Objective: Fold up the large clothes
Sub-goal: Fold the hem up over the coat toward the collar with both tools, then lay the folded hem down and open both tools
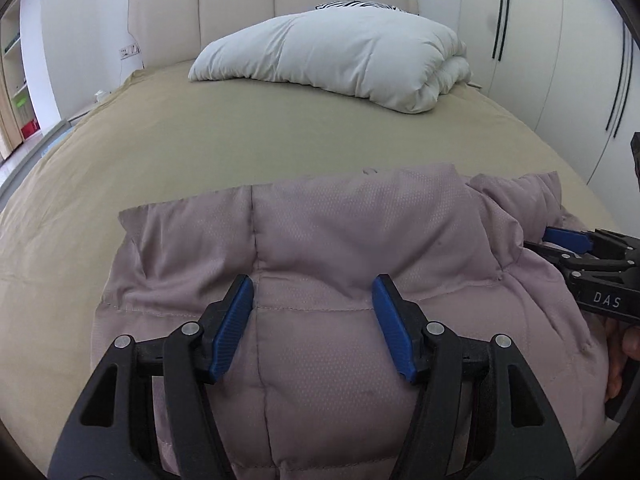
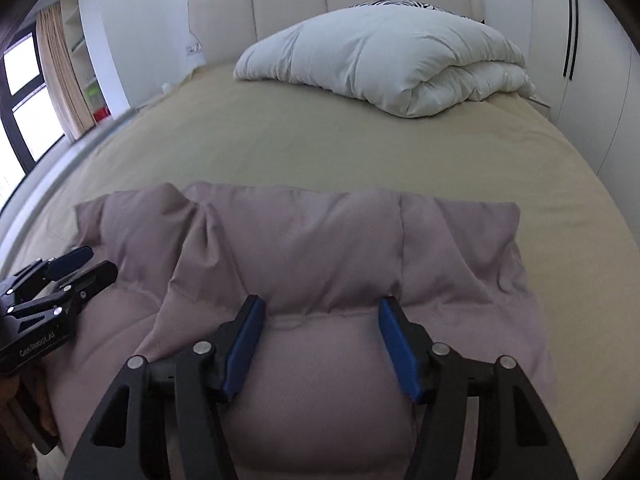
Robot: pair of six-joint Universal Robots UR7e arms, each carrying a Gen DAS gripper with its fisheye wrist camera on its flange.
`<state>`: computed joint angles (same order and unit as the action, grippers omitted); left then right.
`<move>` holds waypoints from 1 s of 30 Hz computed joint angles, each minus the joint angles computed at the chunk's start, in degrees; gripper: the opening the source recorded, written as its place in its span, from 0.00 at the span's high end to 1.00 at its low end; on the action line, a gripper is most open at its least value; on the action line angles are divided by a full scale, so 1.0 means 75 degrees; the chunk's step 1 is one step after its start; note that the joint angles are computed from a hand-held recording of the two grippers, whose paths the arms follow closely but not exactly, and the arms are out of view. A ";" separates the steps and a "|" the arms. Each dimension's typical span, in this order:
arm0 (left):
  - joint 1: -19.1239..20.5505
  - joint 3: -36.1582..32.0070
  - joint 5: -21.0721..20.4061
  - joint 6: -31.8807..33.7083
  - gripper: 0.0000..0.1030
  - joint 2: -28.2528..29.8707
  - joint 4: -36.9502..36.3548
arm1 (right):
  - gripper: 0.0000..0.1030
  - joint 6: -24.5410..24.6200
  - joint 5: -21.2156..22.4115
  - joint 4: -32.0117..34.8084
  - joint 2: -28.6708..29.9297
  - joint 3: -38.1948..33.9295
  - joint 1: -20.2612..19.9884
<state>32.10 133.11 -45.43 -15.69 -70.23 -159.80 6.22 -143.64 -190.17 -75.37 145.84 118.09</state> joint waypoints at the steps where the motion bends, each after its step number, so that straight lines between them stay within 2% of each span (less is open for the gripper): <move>1: 0.0193 -0.0170 -0.0043 0.0143 0.39 0.0325 -0.0209 | 0.36 -0.0031 0.0106 -0.0179 0.0000 0.0101 -0.0157; 4: 0.0702 -0.0534 -0.0491 0.0198 0.37 0.0620 -0.0253 | 0.32 -0.0214 0.0666 -0.0546 -0.0205 0.0215 -0.0804; 6: 0.1028 -0.0831 -0.0757 0.0348 0.36 0.0872 -0.0247 | 0.32 -0.0477 0.0756 -0.0840 -0.0073 0.0219 -0.1042; 7: 0.1058 -0.0689 -0.0790 0.0351 0.36 0.0719 -0.0257 | 0.32 -0.0662 0.0735 -0.1053 0.0105 0.0166 -0.1112; 10: 0.1358 -0.1082 -0.0885 0.0650 0.36 0.1280 -0.0564 | 0.31 -0.0945 0.0718 -0.1477 0.0458 0.0112 -0.1234; 18: 0.1578 -0.0861 -0.1023 0.0894 0.35 0.1463 -0.1238 | 0.31 -0.1424 0.0532 -0.2533 0.1191 0.0035 -0.1358; 22: 0.1531 -0.0828 -0.1005 0.0696 0.36 0.1207 -0.0742 | 0.30 -0.1620 0.0576 -0.2941 0.1424 -0.0018 -0.1488; 24: 0.1446 -0.0848 -0.1037 0.0478 0.36 0.0949 -0.0305 | 0.30 -0.1561 0.0463 -0.2743 0.1417 -0.0086 -0.1435; 26: 0.1149 -0.0568 -0.0892 0.0148 0.35 0.0428 -0.0065 | 0.30 -0.1348 0.0600 -0.2241 0.0995 -0.0012 -0.1355; 28: 0.0806 -0.0107 -0.0603 -0.0100 0.35 -0.0222 -0.0036 | 0.31 -0.0862 0.0585 -0.1594 0.0355 0.0198 -0.1049; 30: 0.0510 0.0308 -0.0107 -0.0360 0.35 -0.0788 0.0030 | 0.31 -0.0791 0.0520 -0.1949 -0.0087 0.0610 -0.0539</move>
